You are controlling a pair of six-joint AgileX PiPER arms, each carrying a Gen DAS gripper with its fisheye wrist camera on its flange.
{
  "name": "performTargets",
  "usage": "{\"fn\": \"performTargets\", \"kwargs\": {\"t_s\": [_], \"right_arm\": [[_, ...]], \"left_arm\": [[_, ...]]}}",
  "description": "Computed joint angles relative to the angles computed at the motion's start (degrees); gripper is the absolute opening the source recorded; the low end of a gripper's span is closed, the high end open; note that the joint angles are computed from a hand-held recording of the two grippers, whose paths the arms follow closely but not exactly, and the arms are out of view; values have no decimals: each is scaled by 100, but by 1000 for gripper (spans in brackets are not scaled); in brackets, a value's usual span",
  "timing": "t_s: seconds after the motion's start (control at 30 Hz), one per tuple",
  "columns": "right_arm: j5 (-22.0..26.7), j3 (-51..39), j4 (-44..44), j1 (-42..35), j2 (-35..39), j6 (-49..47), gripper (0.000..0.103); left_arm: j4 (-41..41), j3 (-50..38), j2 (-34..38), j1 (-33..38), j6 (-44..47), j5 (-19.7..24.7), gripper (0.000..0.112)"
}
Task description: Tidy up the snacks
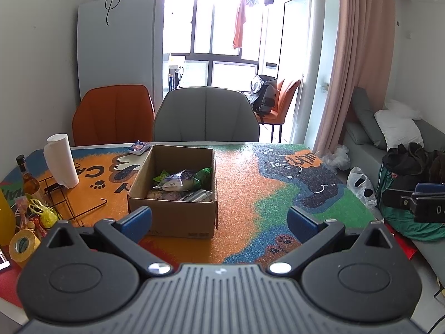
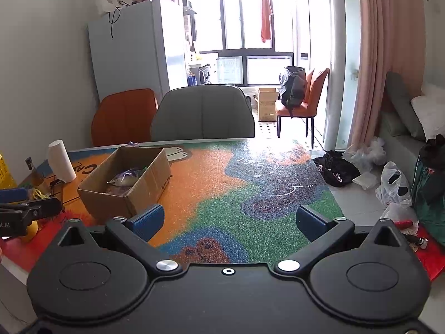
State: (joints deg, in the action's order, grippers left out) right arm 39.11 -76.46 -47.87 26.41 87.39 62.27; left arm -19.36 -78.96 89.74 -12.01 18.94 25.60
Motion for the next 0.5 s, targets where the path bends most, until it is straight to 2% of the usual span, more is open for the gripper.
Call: {"fn": "performTargets", "kwargs": {"t_s": [0.5], "right_arm": [[-110,32,214,-65,-75,-150,103]], "left_arm": [[-106,-22,27,55,74,91,103]]}}
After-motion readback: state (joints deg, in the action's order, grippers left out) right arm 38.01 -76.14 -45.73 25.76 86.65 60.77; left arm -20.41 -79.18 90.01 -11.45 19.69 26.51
